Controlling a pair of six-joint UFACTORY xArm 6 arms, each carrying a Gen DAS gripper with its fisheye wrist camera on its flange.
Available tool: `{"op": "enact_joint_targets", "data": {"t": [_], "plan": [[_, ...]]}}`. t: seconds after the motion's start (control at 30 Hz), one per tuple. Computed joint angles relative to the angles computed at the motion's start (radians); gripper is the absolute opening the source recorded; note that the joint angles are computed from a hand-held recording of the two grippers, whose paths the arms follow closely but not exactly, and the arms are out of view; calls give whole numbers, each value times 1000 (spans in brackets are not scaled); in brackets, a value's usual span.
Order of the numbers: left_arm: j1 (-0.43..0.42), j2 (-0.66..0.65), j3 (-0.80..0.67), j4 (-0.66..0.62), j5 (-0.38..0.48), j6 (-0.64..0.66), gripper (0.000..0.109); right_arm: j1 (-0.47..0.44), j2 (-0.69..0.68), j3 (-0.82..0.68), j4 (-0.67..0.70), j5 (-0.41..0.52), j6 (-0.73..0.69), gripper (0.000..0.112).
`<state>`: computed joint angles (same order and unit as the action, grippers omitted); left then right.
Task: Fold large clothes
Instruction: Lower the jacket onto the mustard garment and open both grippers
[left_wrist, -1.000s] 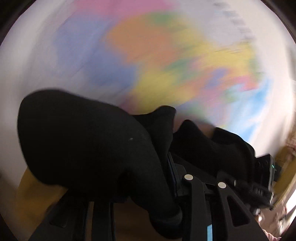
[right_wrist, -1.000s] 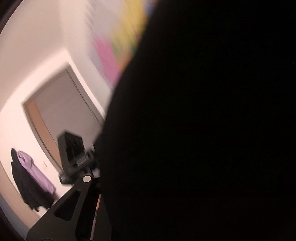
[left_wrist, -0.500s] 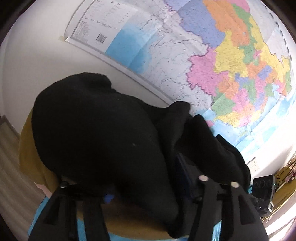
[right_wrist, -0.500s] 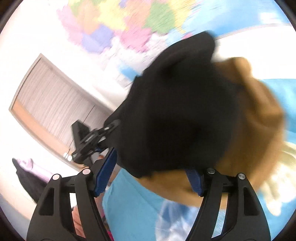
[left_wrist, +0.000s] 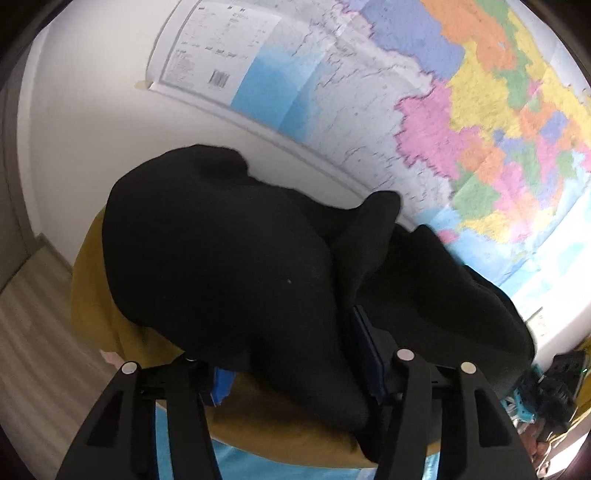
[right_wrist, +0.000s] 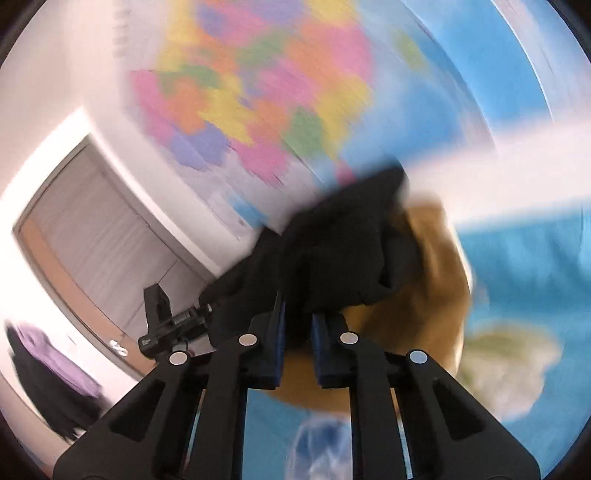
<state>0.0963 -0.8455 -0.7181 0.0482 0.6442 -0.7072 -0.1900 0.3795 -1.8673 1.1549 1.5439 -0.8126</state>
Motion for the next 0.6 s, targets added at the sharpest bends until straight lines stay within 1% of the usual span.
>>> {"op": "enact_joint_targets", "data": {"t": [0.03, 0.07, 0.1, 0.13, 0.17, 0.2, 0.23, 0.3, 0.33, 0.4, 0.43, 0.47, 0.5, 0.53, 0.6], "plan": [[1, 3, 1, -3, 3, -5, 59, -8, 17, -7, -27, 16, 15, 13], [-2, 4, 1, 5, 9, -18, 62, -19, 33, -28, -47, 42, 28, 16], [-13, 6, -5, 54, 25, -57, 63, -10, 23, -27, -67, 30, 45, 20], [-29, 9, -16, 115, 47, -97, 64, -9, 8, -13, -71, 14, 49, 31], [-52, 12, -31, 186, 77, -145, 65, -27, -10, -3, -59, 9, 27, 37], [-69, 15, -43, 232, 101, -177, 66, -22, -45, 27, -65, -21, 6, 38], [-103, 15, -61, 311, 148, -234, 66, -26, -74, 45, -74, -43, -23, 39], [-157, 7, -76, 419, 201, -314, 66, -39, -108, 86, -60, -58, -112, 39], [-217, 2, -89, 515, 259, -379, 67, -40, -150, 123, -61, -91, -165, 39], [-312, 11, -116, 640, 356, -462, 76, -31, -225, 194, -69, -148, -284, 44], [-396, 19, -131, 741, 425, -524, 83, -5, -259, 235, -66, -201, -323, 48], [-455, 27, -142, 804, 469, -557, 86, 16, -295, 271, -61, -236, -377, 55], [-502, 38, -154, 846, 504, -575, 86, 34, -308, 284, -63, -255, -404, 57], [-562, 63, -177, 888, 549, -589, 86, 56, -328, 311, -66, -294, -431, 56], [-603, 83, -192, 907, 549, -599, 86, 98, -338, 331, -75, -338, -451, 56]]}}
